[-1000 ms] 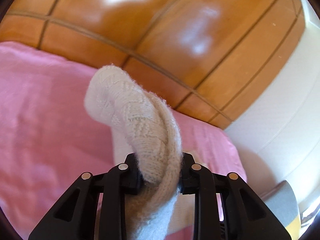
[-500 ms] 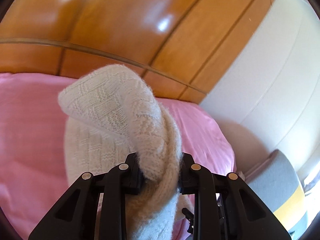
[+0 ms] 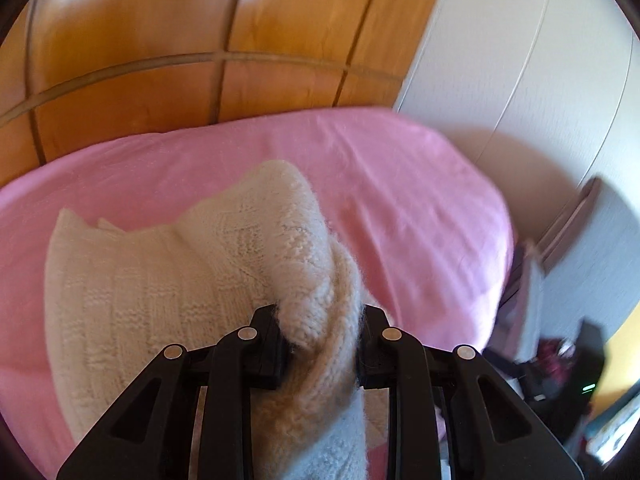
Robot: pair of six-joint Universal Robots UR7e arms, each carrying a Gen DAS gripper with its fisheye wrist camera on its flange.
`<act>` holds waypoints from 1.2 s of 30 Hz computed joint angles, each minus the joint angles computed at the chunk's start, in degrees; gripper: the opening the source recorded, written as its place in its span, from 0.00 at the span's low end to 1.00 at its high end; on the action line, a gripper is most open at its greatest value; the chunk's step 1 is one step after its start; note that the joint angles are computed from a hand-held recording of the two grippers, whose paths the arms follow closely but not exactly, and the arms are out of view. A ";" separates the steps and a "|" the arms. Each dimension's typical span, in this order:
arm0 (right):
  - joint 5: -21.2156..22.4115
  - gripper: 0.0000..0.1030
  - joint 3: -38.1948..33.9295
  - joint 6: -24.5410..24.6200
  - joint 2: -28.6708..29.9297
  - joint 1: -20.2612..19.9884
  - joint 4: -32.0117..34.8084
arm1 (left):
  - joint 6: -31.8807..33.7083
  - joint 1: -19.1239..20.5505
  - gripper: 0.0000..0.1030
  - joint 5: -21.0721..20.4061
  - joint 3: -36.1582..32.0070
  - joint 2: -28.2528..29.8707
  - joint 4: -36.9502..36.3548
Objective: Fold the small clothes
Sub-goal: 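Grasp the sweater side edge with the left gripper and lift it, then fold the lifted side over the sweater and open the left gripper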
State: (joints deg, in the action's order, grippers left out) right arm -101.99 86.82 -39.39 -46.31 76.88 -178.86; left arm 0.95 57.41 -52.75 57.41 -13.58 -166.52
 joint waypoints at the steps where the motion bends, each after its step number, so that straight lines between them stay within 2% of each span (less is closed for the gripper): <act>1: 0.04 0.98 -0.08 0.09 -0.01 -0.07 0.00 | 0.31 -0.19 0.25 1.43 -1.21 1.05 1.08; 3: -0.08 0.98 -0.05 0.13 -0.10 -0.17 -0.13 | 0.45 -0.30 0.34 1.27 -2.57 2.12 1.91; 5: -0.26 0.98 -0.04 0.28 -0.08 -0.25 0.04 | 0.74 0.14 0.45 -4.29 -0.51 1.22 -1.22; 7: -0.51 0.98 -1.13 0.35 0.59 -0.08 0.63 | 0.55 0.19 0.53 -8.80 0.98 0.38 -2.10; 9: -0.63 0.98 -1.10 -0.14 0.67 0.02 0.20 | 1.43 -0.17 0.53 -10.27 3.12 -0.51 -3.79; 12: -0.91 0.98 -1.71 -0.44 1.09 0.03 0.25 | 2.59 -0.81 0.53 -10.00 7.55 -2.36 -9.33; 16: -1.14 0.98 -1.23 -0.60 1.12 0.26 -0.09 | 0.71 -1.02 0.62 -5.63 13.52 -5.19 -19.60; 20: 0.07 0.98 -0.41 -0.78 0.72 0.58 -0.95 | -0.02 -1.06 0.62 6.62 18.47 -7.02 -31.90; 23: 2.62 0.98 0.71 0.25 -0.22 1.01 -2.52 | -0.27 -0.43 0.62 16.55 19.53 -7.28 -33.03; 25: 4.83 0.98 1.12 0.63 -0.78 1.49 -3.54 | -3.24 0.38 0.62 19.40 20.49 -7.90 -30.82; 26: 6.12 0.98 1.31 0.54 -1.02 1.87 -4.44 | -4.64 0.80 0.62 19.50 21.06 -8.32 -30.08; 29: 7.25 0.98 -0.54 -1.12 -0.18 3.69 -3.94 | -9.48 2.52 0.62 16.01 21.85 -9.40 -23.82; 34: 4.30 0.98 -7.32 -7.20 4.66 6.89 2.17 | -0.82 1.44 0.62 19.96 19.19 -6.59 -25.16; 36: 1.93 0.98 -10.65 -8.84 7.45 7.95 4.03 | 0.42 1.26 0.62 20.49 18.10 -5.91 -24.65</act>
State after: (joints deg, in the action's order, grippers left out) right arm -100.06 76.16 -48.23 -38.85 84.83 -174.83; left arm 1.37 58.66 -32.26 75.51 -19.49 -191.17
